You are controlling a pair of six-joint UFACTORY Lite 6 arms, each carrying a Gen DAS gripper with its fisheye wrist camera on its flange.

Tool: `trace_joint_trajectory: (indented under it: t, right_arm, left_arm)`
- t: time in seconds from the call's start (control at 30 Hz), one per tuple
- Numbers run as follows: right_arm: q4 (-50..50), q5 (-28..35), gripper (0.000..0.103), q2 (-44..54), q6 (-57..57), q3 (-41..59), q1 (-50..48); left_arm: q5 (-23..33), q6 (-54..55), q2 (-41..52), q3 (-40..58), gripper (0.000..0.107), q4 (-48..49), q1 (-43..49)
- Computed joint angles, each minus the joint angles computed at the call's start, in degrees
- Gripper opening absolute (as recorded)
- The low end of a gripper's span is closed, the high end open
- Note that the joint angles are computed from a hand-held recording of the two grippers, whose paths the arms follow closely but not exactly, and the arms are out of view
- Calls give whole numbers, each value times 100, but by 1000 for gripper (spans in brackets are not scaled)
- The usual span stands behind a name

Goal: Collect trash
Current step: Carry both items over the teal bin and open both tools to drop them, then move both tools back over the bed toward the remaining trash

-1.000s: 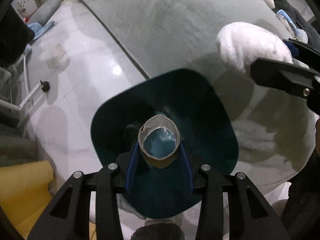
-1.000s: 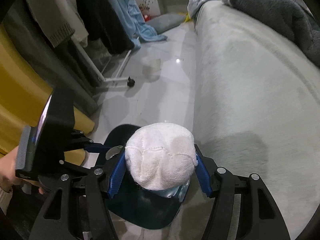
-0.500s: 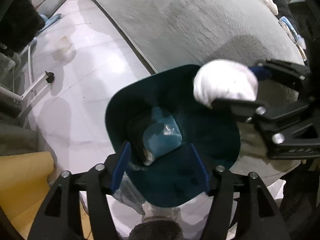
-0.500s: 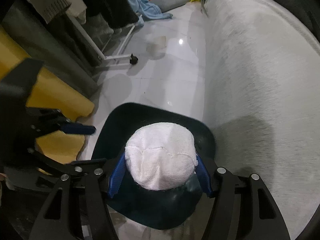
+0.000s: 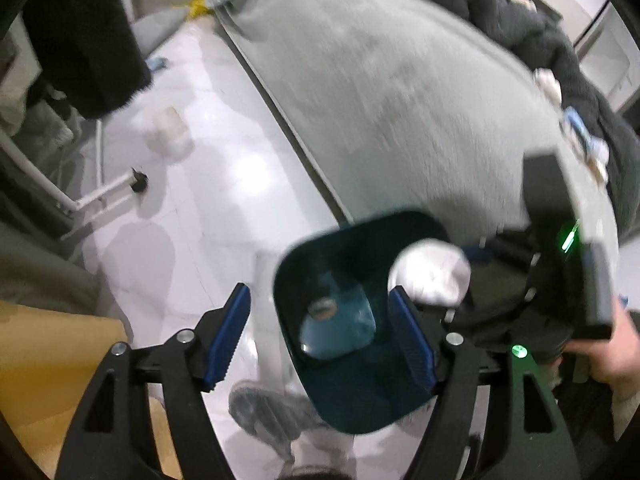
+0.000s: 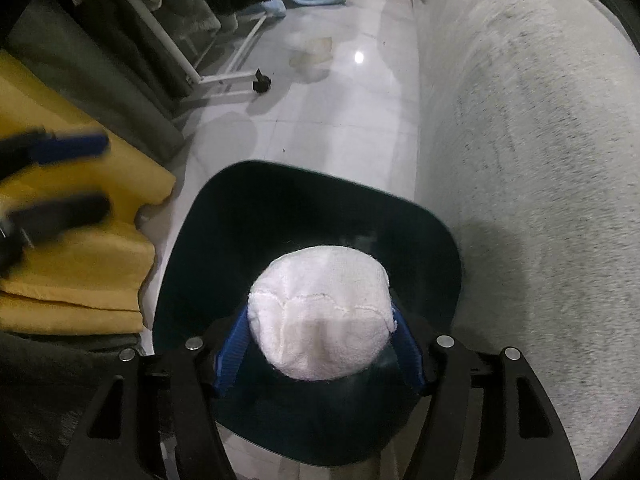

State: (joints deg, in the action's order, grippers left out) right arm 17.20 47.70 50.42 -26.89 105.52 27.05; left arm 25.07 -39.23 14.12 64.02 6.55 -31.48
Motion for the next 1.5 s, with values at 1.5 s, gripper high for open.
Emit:
trace_joint_trajectory:
  t: [1.5]
  right_arm:
    - [3842,-780,100,-2770,-4837,-1496,-2575]
  left_arm:
    - [1364,-5104,2330,5020,97,5747,-1655]
